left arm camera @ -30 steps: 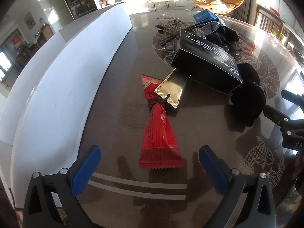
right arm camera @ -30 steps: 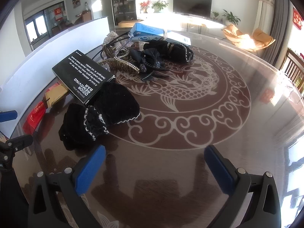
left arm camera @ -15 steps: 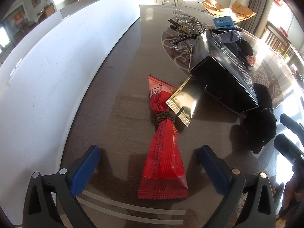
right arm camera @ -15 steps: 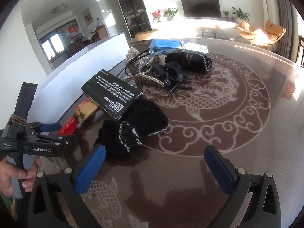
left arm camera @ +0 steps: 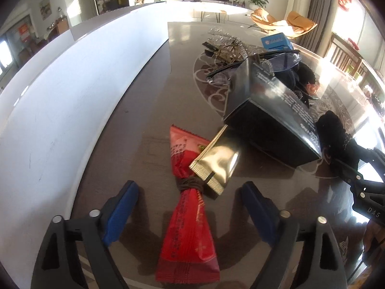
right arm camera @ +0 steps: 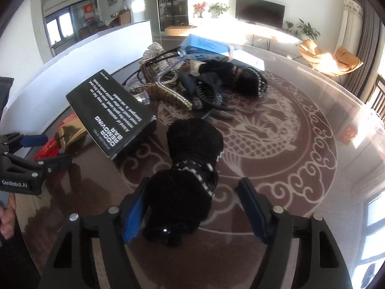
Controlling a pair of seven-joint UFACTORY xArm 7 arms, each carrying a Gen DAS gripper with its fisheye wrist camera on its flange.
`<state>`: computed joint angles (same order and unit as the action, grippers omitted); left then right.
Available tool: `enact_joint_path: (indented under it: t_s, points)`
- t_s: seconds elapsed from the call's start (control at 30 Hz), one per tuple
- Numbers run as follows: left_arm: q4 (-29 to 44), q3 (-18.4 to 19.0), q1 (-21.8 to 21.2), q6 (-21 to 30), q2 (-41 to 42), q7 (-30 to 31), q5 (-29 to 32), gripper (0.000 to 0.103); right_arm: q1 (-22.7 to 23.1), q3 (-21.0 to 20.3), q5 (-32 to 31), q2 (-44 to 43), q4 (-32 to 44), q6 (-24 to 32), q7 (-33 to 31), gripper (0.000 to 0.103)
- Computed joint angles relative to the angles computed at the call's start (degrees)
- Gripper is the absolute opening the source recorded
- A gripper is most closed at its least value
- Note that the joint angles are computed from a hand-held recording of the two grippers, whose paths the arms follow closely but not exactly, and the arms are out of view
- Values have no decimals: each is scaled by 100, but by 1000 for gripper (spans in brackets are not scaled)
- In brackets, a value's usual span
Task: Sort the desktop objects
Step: 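Move the left tool toward the red snack packet while the right tool approaches the black plush toy, then close the left tool on the red packet while the right tool grasps the black plush toy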
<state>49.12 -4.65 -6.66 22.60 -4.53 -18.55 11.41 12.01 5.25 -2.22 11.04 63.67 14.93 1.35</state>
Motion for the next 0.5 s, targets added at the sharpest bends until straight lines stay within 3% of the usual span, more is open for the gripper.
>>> enact_joint_path:
  t_s: [0.07,0.13,0.2,0.23,0.3,0.33,0.4,0.5]
  points:
    - [187,-195,-30,-73,176,29,-114,69,-146,-78,91,-137,-169,-22,-25,74]
    - [338,-61,-463,-167,305,524,-657,68,-320,-53,619,-212,-271,-91,-366,75]
    - [549,-272,-517,-70,462,519,-441,69,-867,470,1450,-229,-280,-133,-977,75]
    - [628,-282,-573,-10,523,231,-45,70,-910,517,1505,-224,-270,-128,-1029,76]
    - [519,-230,-604,-72,430,46,55,78,-282,-93,897,-256,-299,-77,-515,88]
    - [436,-185,-575,-119,379,-21,97,83,-65,-324,297,-205,-226,63,10,103]
    - [190,-94,-484,-240,226,32,54,96,-36,-373,-317,-174,-201,187,471,103]
    - [93,0,-352,-210,141,281,-253,96,-176,-242,-245,-210,-261,155,399,103]
